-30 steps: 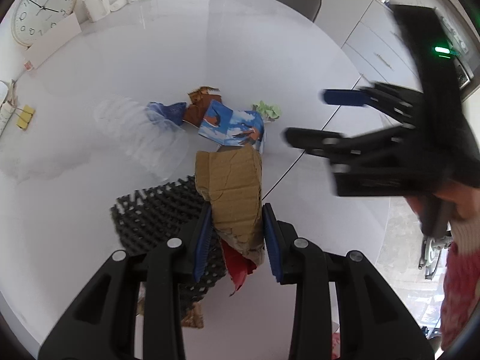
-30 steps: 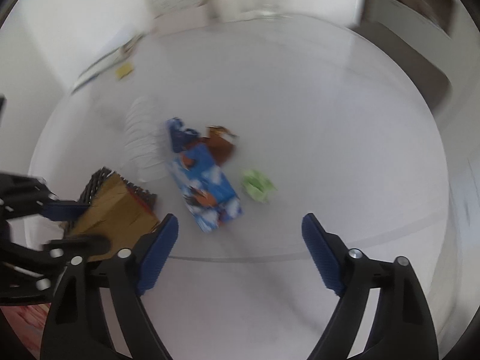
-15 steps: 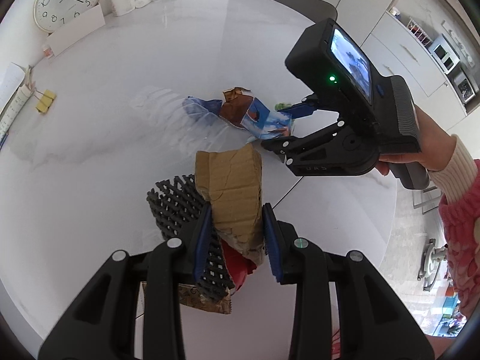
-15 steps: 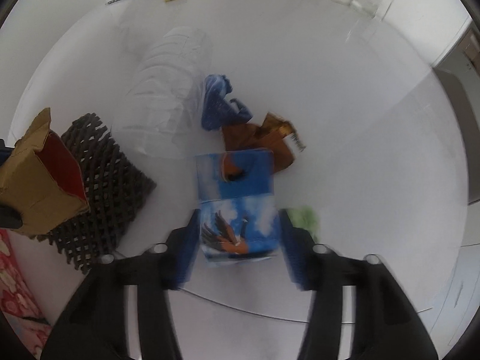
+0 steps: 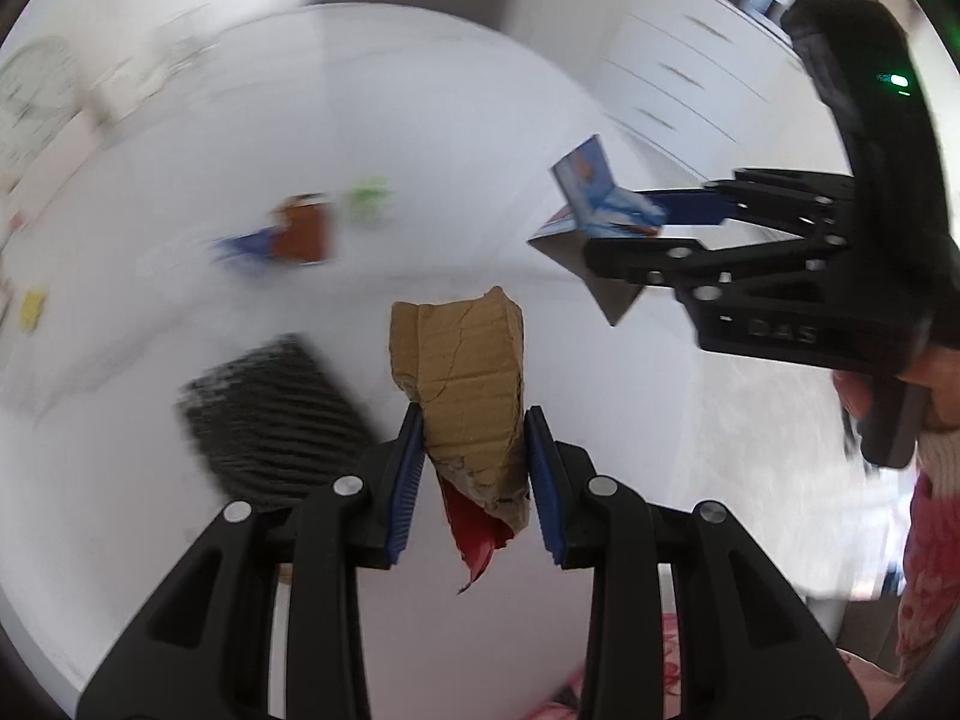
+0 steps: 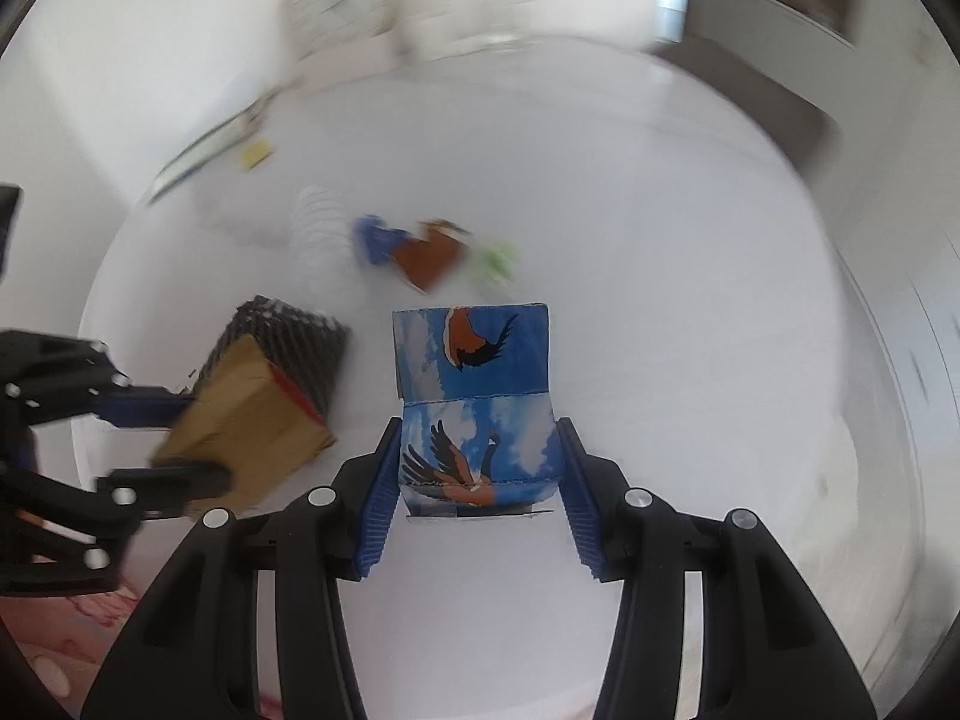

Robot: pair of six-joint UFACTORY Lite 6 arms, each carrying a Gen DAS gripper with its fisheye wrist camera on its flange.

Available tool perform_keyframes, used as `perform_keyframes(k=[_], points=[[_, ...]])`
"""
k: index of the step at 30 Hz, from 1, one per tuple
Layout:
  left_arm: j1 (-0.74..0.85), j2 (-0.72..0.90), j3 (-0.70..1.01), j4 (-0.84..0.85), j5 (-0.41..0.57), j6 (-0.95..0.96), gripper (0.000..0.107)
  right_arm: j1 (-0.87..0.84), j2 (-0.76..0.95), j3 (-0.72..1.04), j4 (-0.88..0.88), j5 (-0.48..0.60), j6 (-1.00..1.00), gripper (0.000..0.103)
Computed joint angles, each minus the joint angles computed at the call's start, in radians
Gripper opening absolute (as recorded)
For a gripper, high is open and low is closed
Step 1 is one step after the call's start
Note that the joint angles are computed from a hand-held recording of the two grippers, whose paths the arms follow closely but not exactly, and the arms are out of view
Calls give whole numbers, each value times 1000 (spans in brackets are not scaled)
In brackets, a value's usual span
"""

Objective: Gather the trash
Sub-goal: 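Lift the cardboard with the left gripper while the right grasps the blue bird carton, then drop the cardboard into the bin with the left gripper while the right carries the carton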

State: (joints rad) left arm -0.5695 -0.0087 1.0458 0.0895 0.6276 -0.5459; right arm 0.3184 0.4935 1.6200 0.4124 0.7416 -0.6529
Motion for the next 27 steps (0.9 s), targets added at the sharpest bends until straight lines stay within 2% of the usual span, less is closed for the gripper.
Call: perform_keyframes(k=[3, 4, 5, 8, 12, 17, 18, 22, 24, 27], points=[[-153, 108, 119, 13, -3, -26, 34, -141, -295, -314, -47, 21, 46, 49], [-188, 141, 154, 13, -3, -31, 34, -191, -374, -417, -38, -17, 28, 49], [-232, 194, 206, -7, -7, -20, 34, -235, -410, -478, -31, -44, 4, 50], [-324, 347, 354, -57, -2, 3, 34, -417, -538, -626, -23, -17, -77, 50], [-401, 540, 540, -72, 34, -15, 34, -627, -618, -745, 31, 29, -247, 50], [-434, 728, 721, -110, 76, -35, 36, -750, -598, -779, 92, 59, -411, 50], [-433, 752, 750, -115, 88, -35, 39, -757, -588, -777, 100, 63, -430, 50], [-450, 817, 825, -95, 109, -97, 67, -796, -567, -762, 122, 93, -501, 50], [-462, 815, 833, -70, 113, -135, 77, -814, -562, -756, 129, 107, -533, 50], [-480, 792, 823, -26, 117, -185, 85, -818, -559, -751, 140, 118, -552, 50]])
